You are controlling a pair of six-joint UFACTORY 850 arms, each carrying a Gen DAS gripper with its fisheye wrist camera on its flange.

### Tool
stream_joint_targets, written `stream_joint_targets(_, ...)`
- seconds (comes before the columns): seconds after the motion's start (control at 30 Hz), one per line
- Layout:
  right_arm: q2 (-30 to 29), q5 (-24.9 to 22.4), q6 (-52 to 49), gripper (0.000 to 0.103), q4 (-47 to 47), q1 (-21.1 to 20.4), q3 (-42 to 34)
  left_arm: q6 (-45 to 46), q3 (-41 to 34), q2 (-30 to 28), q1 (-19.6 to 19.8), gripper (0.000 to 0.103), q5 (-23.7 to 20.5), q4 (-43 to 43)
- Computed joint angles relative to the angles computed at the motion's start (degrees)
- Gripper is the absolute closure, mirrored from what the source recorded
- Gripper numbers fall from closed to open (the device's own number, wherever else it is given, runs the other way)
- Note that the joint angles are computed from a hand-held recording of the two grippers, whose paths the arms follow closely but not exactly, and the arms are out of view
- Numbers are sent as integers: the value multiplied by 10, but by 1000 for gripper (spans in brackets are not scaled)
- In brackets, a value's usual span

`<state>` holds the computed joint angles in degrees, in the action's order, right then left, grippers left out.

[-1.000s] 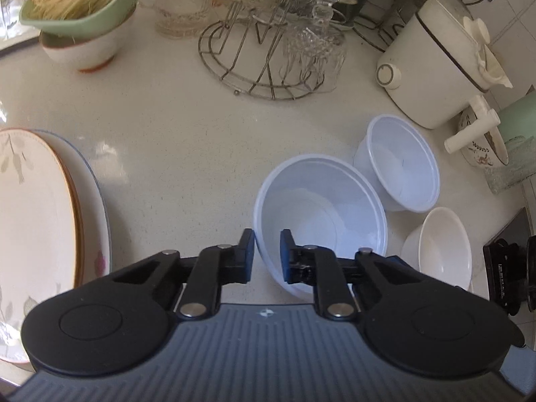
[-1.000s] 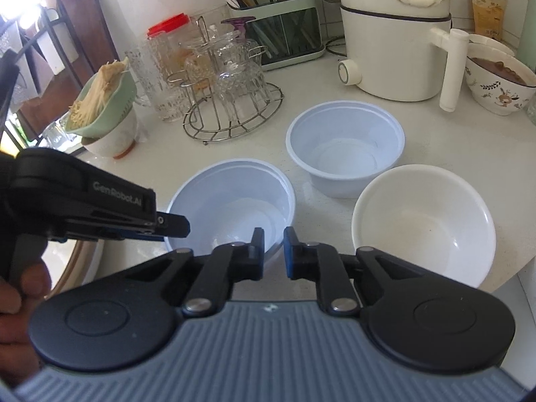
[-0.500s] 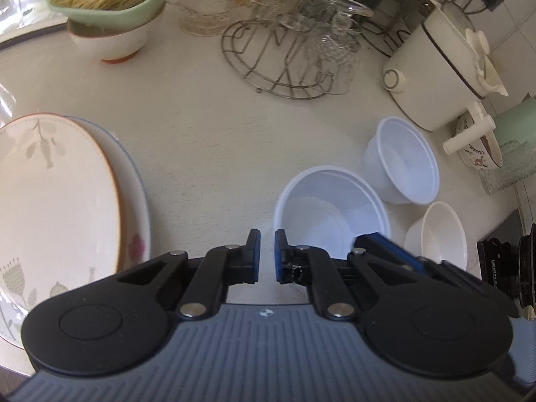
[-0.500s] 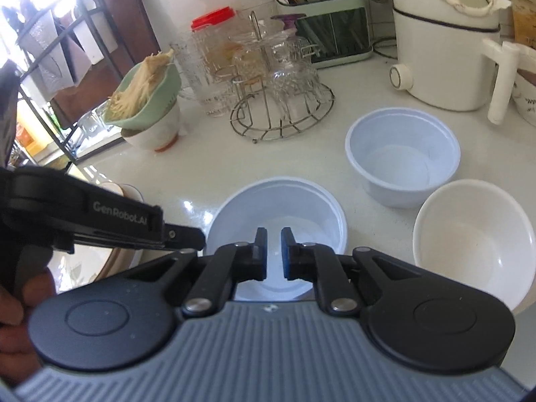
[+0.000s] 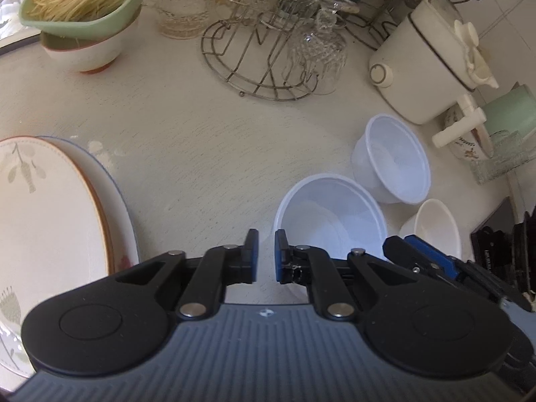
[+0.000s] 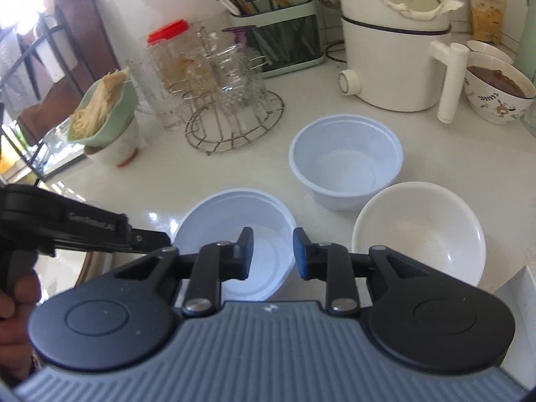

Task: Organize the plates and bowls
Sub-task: 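Carry the white bowl with the left gripper toward the plate stack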

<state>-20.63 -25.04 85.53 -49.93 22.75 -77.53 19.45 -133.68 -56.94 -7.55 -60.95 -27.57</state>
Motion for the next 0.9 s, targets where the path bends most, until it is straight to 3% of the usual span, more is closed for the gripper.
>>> stream_joint_targets(0.27,-18,-18,-32,74,59,-8,-15,-1,-93,-60,4,86,-57,-21)
stream_joint_targets(0.43,-27,-6,-67,74,106,-14,-20,24,-79,-55,-1,86,-54,-31)
stream_joint_targets(0.73,-32,19,-63,74,96,-10,-29,29,-23,-17,10,86,-24,-27)
stream_joint_targets(0.9,-54,32,-125,74,146,-7,-59,14,-23,-16,24,86,-19,-17)
